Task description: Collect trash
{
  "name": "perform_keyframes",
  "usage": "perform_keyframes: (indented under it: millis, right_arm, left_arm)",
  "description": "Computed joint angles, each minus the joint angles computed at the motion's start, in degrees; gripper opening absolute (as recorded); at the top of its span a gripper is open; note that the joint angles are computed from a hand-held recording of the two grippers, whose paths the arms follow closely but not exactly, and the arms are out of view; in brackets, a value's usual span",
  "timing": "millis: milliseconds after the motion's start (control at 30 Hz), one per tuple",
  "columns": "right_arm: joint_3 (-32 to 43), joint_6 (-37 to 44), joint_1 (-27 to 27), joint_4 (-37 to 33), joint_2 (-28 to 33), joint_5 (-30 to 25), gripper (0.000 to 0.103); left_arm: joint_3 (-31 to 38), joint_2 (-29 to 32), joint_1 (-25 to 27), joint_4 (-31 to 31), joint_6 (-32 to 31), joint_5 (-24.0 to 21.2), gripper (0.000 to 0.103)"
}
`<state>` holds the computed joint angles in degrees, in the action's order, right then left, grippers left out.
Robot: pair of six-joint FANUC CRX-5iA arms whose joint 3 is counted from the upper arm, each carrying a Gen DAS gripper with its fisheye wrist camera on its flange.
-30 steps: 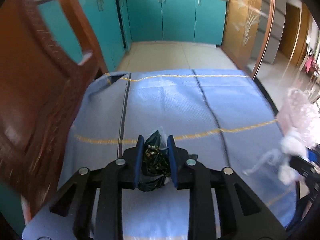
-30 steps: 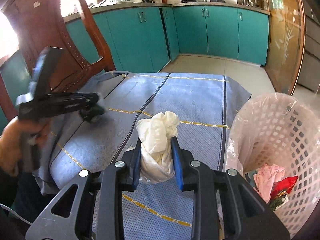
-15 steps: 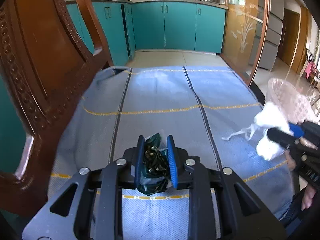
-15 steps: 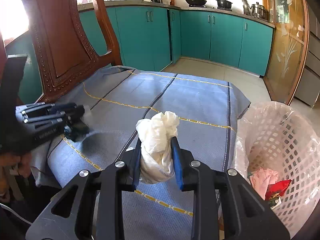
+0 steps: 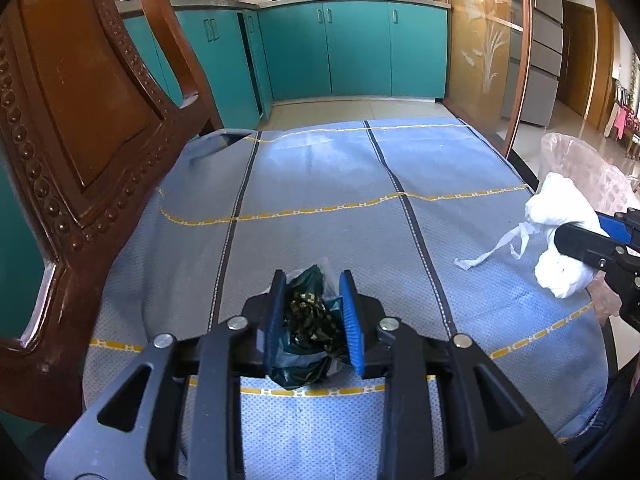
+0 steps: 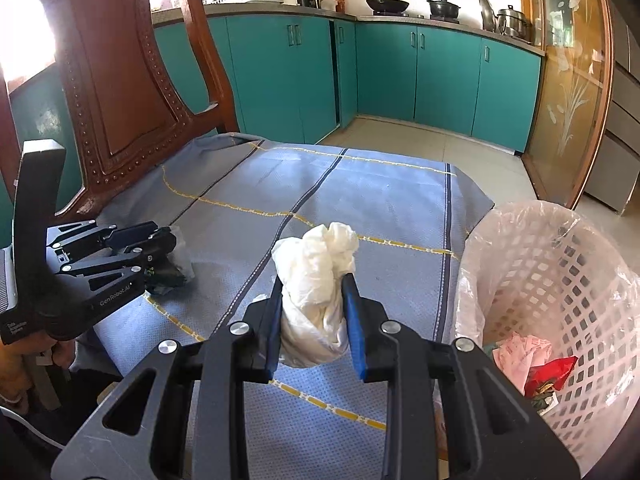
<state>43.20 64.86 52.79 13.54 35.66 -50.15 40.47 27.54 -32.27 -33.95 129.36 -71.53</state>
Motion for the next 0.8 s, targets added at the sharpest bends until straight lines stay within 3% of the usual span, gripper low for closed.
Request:
perform_keyframes:
  millis: [333, 433, 567, 633, 800]
  right_arm:
    - [-0.21, -0.79, -0.04, 0.58, 0.06, -0.31, 0.028]
    - [-0.31, -0.91, -0.05, 0.58, -0.03, -0.25, 0.028]
    - [-0.48, -0.89, -0.28, 0.11, -0.28, -0.03, 0.028]
    - [-0.53, -1.05, -0.29, 0.16, -0.33, -0.01, 0.028]
    - [-1.28, -0.92, -0.1, 0.41, -0.78, 0.32, 0.028]
  left_arm:
    - [-1.25, -0.56, -0.1, 0.27, 0.12, 1.23, 0.051]
    - [-1.21, -0.44, -0.38, -0.36, 0.59, 0.77, 0.067]
    - [-2.2, -1.06, 0.19, 0.3, 1.3, 1.42, 0.069]
    - [-2.12, -0.94, 0.53, 0.68, 1.81, 0.7, 0.075]
    - [-3.59, -1.68, 1.56, 1.95, 3.19, 0.97, 0.075]
